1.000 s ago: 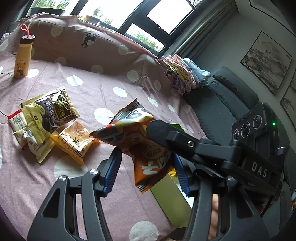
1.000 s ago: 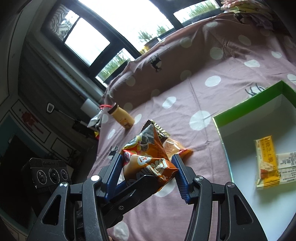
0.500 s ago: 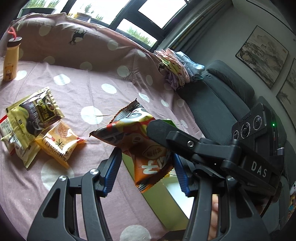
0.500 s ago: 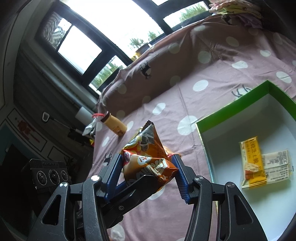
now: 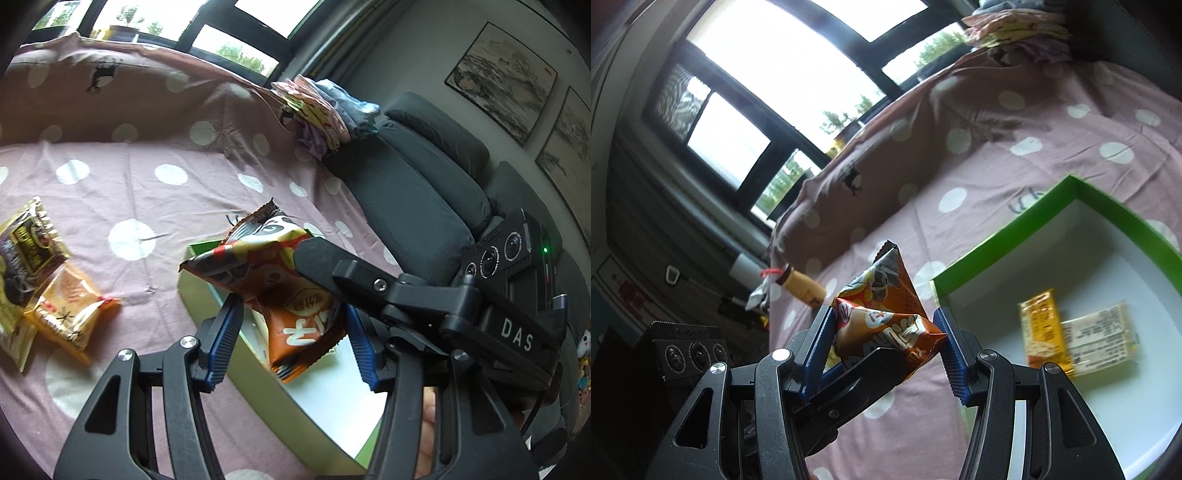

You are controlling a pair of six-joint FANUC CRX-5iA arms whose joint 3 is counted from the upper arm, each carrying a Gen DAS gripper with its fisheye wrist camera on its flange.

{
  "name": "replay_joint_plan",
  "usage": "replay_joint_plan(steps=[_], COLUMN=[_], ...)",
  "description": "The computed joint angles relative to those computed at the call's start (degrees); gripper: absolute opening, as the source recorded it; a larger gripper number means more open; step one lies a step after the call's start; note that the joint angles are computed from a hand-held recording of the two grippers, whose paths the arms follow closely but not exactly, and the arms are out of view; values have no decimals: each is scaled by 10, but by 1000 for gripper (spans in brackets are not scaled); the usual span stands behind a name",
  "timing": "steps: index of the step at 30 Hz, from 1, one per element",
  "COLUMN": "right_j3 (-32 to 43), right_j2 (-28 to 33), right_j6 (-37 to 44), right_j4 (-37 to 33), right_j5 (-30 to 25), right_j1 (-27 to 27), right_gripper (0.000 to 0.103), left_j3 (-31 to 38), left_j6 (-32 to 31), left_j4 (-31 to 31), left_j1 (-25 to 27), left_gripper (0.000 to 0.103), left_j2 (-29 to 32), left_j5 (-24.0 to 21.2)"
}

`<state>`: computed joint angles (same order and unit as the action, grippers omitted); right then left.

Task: Organize snacks
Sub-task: 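Lift the orange bag with the right gripper and carry it over the green box, then lower the orange bag into the green box and open the right gripper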

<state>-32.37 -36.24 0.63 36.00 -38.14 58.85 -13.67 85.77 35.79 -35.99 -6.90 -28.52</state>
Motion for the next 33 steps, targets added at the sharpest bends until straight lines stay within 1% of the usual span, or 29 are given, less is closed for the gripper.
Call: replay_joint_plan(steps=[4,8,13,21,30,33], right_j3=[-13,-16,-7,-5,-11,-7], right_j2=[-12,-20,-14,-17,-28,-25], right_j6=[-26,-38,-39,-54,-87,-92], right_j4=[9,13,-13,-20,-2,-6], right_j5=[-2,-25,-58,-84,-116,-130], right_j1=[-12,-14,-23,-29,-23,-23], right_gripper=[57,57,57,57,57,57], left_j3=[22,23,27,42,56,61], left_j6=[-17,-52,-80,-97,-126,-130], left_j4=[9,50,93,119,145,155], left_j1=[-6,-13,-16,-20,-24,-24], left_gripper=[55,56,56,56,56,56], left_j2=[24,43,68,90,109,118], left_j5=[-13,-12,-25,-44,-65,-77])
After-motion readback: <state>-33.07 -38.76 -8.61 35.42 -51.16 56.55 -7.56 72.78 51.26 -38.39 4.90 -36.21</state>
